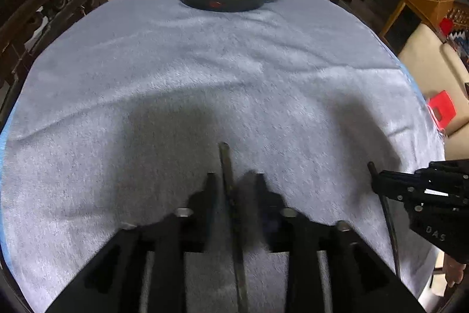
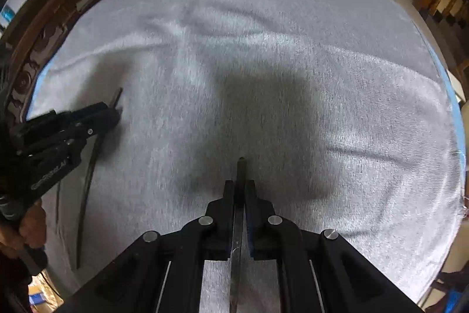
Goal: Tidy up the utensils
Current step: 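Close the left tool on the other dark chopstick while the right tool holds its chopstick, then lift both held chopsticks upright toward the dark cup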
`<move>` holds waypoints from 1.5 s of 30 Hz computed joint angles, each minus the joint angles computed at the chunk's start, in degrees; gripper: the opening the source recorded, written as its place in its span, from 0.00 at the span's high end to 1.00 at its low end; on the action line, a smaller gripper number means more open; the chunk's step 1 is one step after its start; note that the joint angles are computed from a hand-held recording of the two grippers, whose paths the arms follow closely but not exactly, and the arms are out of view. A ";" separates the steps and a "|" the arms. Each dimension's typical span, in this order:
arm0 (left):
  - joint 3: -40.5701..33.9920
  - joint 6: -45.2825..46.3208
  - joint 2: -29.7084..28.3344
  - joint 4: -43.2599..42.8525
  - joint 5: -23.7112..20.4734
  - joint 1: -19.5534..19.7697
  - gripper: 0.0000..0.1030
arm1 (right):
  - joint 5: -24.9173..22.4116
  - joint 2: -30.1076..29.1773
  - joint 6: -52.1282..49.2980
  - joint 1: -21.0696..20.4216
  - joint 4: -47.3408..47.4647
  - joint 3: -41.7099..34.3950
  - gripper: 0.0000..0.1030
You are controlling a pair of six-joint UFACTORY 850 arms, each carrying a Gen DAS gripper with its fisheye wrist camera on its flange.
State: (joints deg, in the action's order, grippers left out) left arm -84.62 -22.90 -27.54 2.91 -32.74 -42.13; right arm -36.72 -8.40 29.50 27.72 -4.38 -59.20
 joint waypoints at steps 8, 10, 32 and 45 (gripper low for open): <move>-4.24 -6.01 -3.10 8.66 -4.28 -1.53 0.82 | -0.54 -0.12 4.60 3.14 -7.36 0.15 0.92; -5.05 -2.82 -3.54 6.19 -4.76 -0.80 0.93 | -0.76 -0.18 4.81 3.39 -7.60 -0.02 0.92; 7.15 -9.63 13.81 7.59 1.22 1.39 0.95 | 11.97 20.64 28.95 2.49 -21.90 13.27 0.93; 23.14 -55.86 34.99 52.87 6.20 -4.83 0.95 | -9.18 37.96 74.97 22.51 -58.51 21.16 0.93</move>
